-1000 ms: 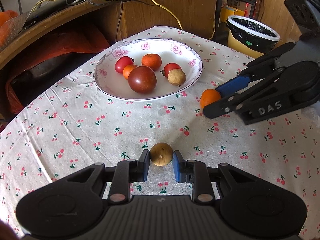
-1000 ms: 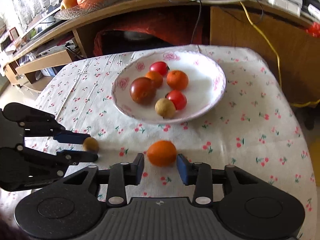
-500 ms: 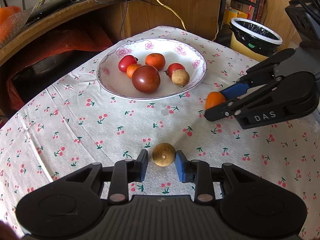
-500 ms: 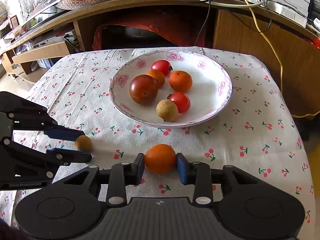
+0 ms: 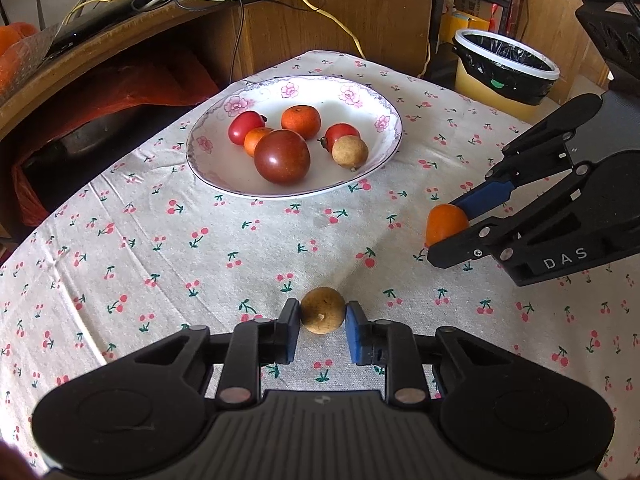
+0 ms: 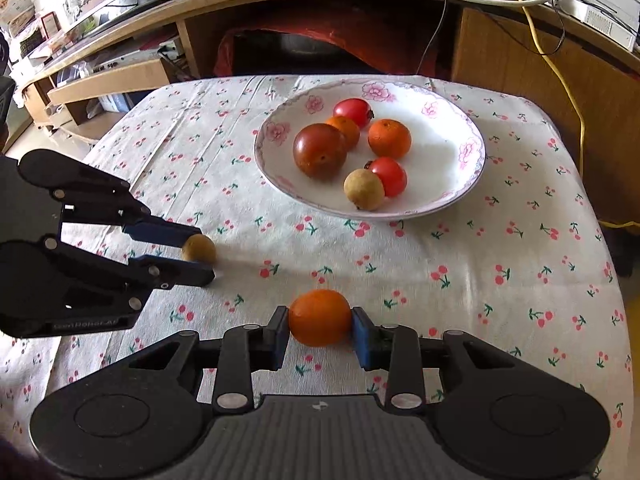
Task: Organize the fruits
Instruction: 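Lift the kiwi with the left tool while the right tool lifts the tangerine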
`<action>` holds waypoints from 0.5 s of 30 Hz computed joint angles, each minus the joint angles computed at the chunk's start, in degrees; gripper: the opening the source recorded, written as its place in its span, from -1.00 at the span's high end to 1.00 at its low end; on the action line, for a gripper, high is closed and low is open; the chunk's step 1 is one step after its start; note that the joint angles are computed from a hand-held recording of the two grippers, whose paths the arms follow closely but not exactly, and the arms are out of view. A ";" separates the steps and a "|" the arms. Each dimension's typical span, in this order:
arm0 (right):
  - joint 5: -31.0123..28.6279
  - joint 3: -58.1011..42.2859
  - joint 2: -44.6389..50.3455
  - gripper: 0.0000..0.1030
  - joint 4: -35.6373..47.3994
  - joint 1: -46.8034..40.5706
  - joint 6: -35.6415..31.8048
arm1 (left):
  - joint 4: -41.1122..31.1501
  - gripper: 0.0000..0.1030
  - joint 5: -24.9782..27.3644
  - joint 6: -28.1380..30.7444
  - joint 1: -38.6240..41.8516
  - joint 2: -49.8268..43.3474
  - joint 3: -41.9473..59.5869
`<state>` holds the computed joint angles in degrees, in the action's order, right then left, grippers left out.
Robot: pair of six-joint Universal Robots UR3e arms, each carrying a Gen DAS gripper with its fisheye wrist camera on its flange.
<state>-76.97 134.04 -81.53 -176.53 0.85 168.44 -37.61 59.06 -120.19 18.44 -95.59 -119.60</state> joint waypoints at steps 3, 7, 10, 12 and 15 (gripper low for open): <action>0.06 -0.11 0.13 0.43 0.07 0.03 -0.28 | -0.22 0.34 -0.27 0.22 0.21 -0.18 0.07; 0.54 -0.06 0.35 0.43 -0.11 -0.52 -0.17 | 0.21 0.30 -0.27 0.42 0.29 -0.15 -0.22; 0.33 -0.22 0.41 0.43 0.07 -0.39 -0.51 | 1.20 0.19 -0.02 -0.32 0.23 -0.27 -0.45; 0.22 -0.13 0.40 0.43 -0.11 -0.37 -0.44 | 1.29 0.14 0.06 -0.71 0.27 -0.47 -0.26; -0.03 -0.13 0.37 0.43 -0.12 -0.32 -0.54 | 1.61 0.13 0.21 -0.91 0.17 -0.47 -0.34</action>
